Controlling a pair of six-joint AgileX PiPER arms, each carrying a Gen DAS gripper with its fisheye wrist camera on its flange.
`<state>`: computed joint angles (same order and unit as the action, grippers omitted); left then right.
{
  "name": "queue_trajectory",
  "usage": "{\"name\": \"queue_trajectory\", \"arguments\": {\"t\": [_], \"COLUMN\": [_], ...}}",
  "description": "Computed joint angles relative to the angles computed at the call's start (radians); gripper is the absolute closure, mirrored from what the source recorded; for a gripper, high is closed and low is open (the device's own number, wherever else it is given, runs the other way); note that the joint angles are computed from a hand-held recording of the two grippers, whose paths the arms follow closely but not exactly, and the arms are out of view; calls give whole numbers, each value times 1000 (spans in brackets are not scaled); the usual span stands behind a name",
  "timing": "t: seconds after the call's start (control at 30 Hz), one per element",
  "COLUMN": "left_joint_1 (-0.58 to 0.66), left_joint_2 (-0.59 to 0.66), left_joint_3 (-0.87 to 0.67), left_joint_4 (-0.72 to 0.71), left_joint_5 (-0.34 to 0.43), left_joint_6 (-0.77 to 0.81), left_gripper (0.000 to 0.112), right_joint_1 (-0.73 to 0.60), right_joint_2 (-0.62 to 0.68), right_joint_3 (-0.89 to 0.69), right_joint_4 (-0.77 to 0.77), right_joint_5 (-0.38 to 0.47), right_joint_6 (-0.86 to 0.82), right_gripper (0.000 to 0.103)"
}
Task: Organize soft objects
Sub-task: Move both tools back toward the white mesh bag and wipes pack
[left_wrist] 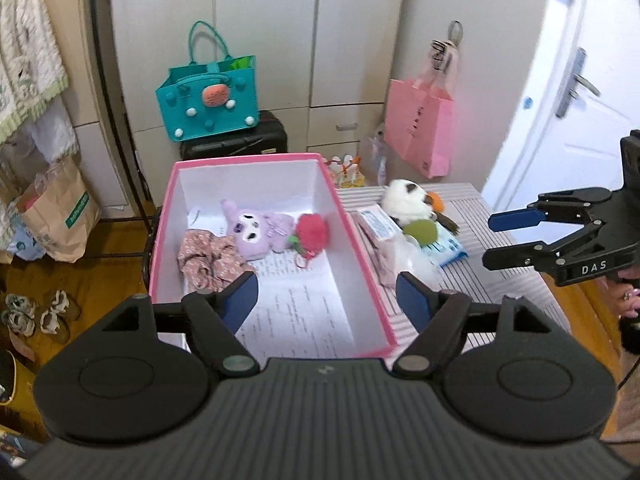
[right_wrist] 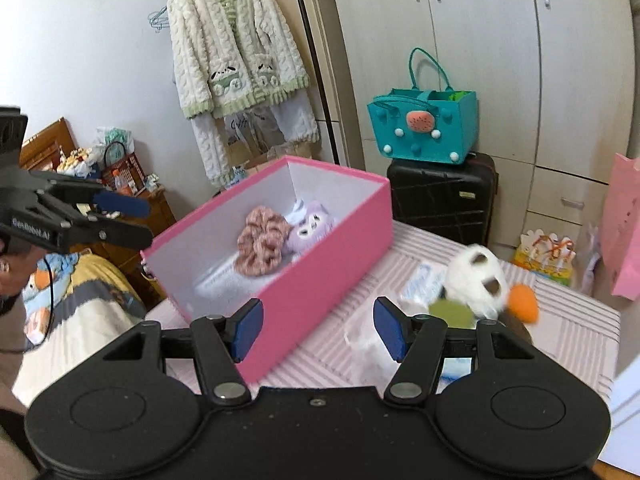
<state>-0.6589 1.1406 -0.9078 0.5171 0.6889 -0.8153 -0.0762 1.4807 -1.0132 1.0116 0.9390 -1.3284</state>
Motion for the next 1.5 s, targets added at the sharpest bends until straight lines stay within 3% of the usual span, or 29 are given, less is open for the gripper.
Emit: {"name": "queue_trajectory", "arguments": {"t": [0.37,0.47,0.6,0.83,1.0,1.27,1.37,1.5], "left_joint_1": [-251,-274,-359,-438,-399,-329,-318,-305], "left_joint_2": [63,85,117,204,256,359,396,471], "left_joint_3": [-13,-14,7,8,27,40,23,-11], "left_joint_4": [73,33,117,234,258,534,658,830], "left_joint_5": [111,102,90,44,-82,-261,-257,-245], "left_joint_6": [-27,12,-68,-97,-139,-472,-588,-781], "left_gripper": [27,27,24,24,24,25,25,27], "right_joint_1": [-230,-271,-342,-444,-479,-459,-433,-375], "right_joint_2": [-175,-193,-187,-105,-18,57,63,112], "right_joint_3": [196,229,266,262,251,280,318,281], "right_joint_4": [-37,-47,-41,-60,-49,144,281,353], "right_joint_5": [130,146,170,166,150,76,22,-35], "right_joint_6": [-163,-201,-268,-317,-351,-537,-688,-703], "right_gripper": [35,35,35,34,34,33,30,30]}}
